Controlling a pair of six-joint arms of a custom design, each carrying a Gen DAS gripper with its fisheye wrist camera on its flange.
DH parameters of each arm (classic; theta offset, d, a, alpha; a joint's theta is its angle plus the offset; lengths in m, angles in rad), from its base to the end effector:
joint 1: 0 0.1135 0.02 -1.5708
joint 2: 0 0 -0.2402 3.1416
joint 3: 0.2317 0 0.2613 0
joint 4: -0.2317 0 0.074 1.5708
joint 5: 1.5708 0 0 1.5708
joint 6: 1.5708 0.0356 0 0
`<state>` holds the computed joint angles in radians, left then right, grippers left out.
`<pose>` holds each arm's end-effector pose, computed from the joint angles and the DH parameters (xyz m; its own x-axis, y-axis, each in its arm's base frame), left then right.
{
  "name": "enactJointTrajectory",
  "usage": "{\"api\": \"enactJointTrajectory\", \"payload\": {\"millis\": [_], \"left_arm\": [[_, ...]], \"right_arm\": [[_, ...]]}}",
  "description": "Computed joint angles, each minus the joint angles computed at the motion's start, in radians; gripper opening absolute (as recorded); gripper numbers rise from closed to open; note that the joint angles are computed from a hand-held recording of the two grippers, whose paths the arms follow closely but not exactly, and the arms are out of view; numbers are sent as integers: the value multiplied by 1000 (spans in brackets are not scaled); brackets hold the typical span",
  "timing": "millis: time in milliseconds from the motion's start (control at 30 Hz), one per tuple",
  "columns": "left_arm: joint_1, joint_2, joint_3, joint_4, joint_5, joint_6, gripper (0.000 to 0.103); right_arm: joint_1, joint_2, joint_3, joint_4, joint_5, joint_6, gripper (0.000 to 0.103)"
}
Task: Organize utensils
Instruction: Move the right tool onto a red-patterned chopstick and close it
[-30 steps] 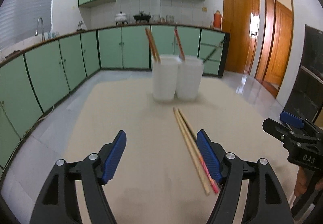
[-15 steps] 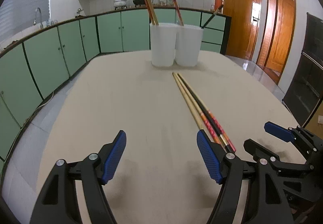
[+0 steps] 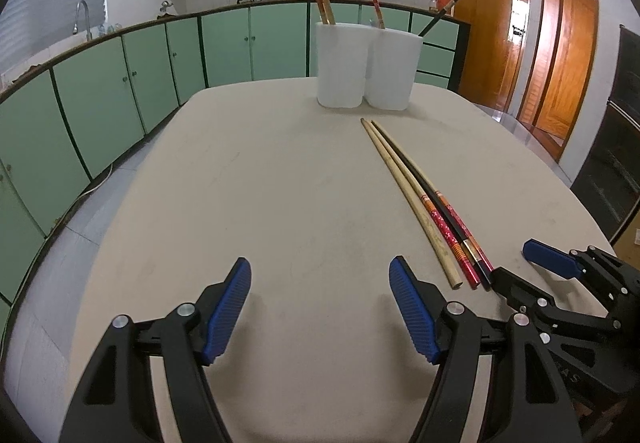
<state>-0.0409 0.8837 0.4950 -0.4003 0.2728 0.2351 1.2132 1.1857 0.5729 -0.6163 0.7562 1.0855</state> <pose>0.2015 -0.0178 0.1815 -0.6362 0.2506 -0.7297 0.3879 0.9214 -0.0218 0.0949 0.1842 0.1448 -0.6854 0.0040 -0.7282 0.0114 0.9999 -0.0052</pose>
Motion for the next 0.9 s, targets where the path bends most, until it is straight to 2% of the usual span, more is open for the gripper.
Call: {"api": "enactJointTrajectory", "payload": {"millis": [133, 267, 500, 733, 833, 900], "left_arm": [[-6, 1, -1, 2, -4, -2, 70], [-16, 3, -3, 2, -10, -2, 70], [-16, 6, 0, 6, -15, -5, 70], [-33, 5, -1, -2, -17, -1, 70], [-58, 7, 3, -6, -22, -8, 70], [-79, 4, 4, -12, -27, -12, 70]], "right_arm": [[-7, 13, 4, 20, -3, -11, 47], [-3, 40, 19, 6, 14, -8, 39], [-30, -46, -25, -19, 0, 15, 39], [-42, -12, -15, 32, -10, -30, 39], [-65, -13, -15, 33, -17, -29, 26], [-78, -18, -17, 30, -19, -40, 12]]}}
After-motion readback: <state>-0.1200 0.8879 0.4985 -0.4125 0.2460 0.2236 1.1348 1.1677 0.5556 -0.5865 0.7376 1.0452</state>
